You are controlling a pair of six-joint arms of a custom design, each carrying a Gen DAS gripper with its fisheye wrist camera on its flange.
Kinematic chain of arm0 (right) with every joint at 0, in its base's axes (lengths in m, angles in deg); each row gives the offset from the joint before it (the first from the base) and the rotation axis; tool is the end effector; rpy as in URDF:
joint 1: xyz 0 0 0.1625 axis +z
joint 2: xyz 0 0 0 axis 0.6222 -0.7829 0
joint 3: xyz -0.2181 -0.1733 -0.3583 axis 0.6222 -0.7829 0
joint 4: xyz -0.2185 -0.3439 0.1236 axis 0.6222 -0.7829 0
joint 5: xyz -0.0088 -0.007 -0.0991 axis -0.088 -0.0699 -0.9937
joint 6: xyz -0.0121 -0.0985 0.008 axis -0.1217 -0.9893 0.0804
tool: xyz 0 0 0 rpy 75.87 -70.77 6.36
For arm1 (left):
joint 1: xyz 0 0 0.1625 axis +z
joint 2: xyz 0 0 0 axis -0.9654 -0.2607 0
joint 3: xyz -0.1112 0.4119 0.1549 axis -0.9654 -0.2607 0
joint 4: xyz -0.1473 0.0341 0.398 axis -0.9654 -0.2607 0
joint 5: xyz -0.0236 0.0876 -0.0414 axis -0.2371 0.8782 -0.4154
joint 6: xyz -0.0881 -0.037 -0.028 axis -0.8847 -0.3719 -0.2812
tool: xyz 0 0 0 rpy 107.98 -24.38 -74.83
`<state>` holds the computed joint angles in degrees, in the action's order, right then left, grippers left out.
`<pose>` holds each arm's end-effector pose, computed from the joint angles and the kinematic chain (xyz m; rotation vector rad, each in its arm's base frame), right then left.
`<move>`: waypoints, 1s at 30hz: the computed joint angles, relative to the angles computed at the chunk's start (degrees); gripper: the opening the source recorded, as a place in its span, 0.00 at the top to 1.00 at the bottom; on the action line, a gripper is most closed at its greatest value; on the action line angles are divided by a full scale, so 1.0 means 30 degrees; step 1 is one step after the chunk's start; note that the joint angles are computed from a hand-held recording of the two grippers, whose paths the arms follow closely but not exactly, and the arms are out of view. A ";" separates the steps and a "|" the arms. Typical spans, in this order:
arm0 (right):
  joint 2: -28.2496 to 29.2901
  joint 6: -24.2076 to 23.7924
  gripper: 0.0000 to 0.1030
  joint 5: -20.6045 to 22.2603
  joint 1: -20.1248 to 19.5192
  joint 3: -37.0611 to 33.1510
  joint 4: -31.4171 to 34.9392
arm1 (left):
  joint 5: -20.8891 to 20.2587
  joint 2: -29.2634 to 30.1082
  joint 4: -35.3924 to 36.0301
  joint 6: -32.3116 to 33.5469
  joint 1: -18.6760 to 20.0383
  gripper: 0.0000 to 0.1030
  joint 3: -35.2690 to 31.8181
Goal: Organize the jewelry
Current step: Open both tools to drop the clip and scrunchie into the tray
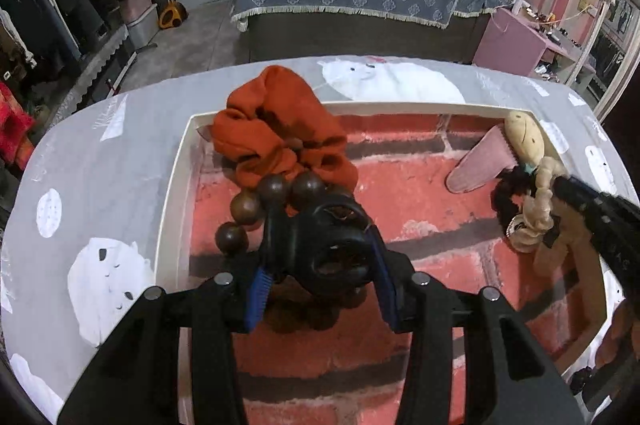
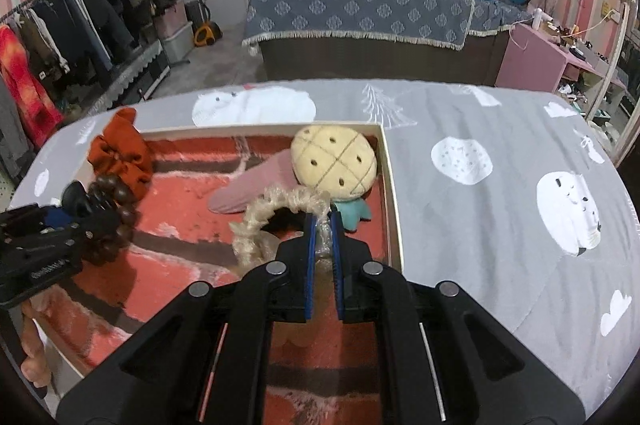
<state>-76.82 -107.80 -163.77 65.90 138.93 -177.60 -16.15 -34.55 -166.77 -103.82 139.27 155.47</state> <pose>0.2904 -0.7853 0.0478 0.8229 -2.3797 0.6142 -0.1003 -0.7078 0.2505 0.0047 2.2309 -0.7914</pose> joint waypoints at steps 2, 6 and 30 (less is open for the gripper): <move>0.0142 0.0167 0.92 -0.0157 -0.0060 -0.0228 0.0441 | -0.0240 -0.0051 0.0094 -0.0015 0.0096 0.57 -0.0113; 0.0415 0.0017 0.89 -0.0508 -0.0060 -0.0398 0.0455 | -0.0365 -0.0200 0.0174 -0.0008 0.0193 0.57 -0.0136; -0.4460 -0.1860 0.04 0.1158 0.0733 0.6754 -0.6177 | 0.2358 -0.3499 -0.6530 0.2567 -0.3308 0.09 0.4982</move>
